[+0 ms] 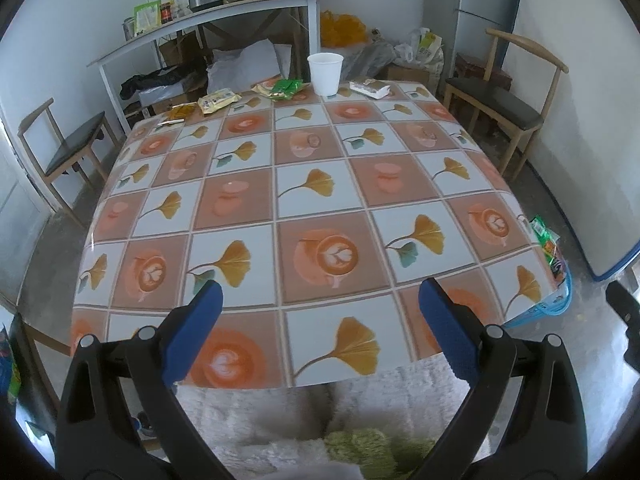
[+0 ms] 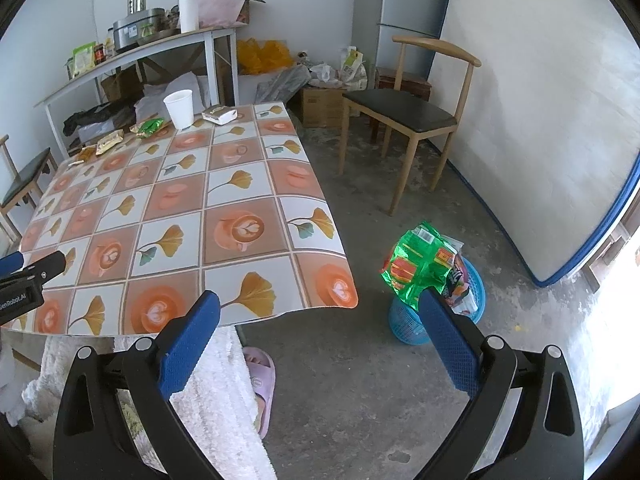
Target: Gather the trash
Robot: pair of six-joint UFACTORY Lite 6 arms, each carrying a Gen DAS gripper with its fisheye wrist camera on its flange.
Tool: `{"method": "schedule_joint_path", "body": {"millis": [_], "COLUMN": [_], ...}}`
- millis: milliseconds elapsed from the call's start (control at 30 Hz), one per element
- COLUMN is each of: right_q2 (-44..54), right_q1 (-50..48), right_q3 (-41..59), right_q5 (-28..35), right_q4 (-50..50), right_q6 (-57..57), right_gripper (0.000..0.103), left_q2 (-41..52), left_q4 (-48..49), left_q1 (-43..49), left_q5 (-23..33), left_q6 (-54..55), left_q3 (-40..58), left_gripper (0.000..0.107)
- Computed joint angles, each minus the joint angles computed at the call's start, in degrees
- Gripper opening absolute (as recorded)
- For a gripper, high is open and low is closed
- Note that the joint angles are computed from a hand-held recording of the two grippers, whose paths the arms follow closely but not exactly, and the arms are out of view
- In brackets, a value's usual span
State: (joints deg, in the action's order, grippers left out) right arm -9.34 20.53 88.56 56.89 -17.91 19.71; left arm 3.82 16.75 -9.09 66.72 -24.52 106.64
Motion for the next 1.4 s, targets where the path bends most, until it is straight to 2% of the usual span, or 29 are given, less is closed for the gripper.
{"method": "schedule_joint_path", "body": {"millis": [1400], "right_q2": [1.07], "right_q1": [-1.16], "right_q3": [0.64], "right_q5": [-0.86], "right_q4": [1.67], "right_q6": [-1.37], "right_gripper": [0.096], "left_q2": [-0.66], "left_q4": [-0.34], "left_q1": [-0.74], "left_q5": [0.25], "left_q6": [1.06], "left_q3": [-0.84], "left_gripper": [0.094]}}
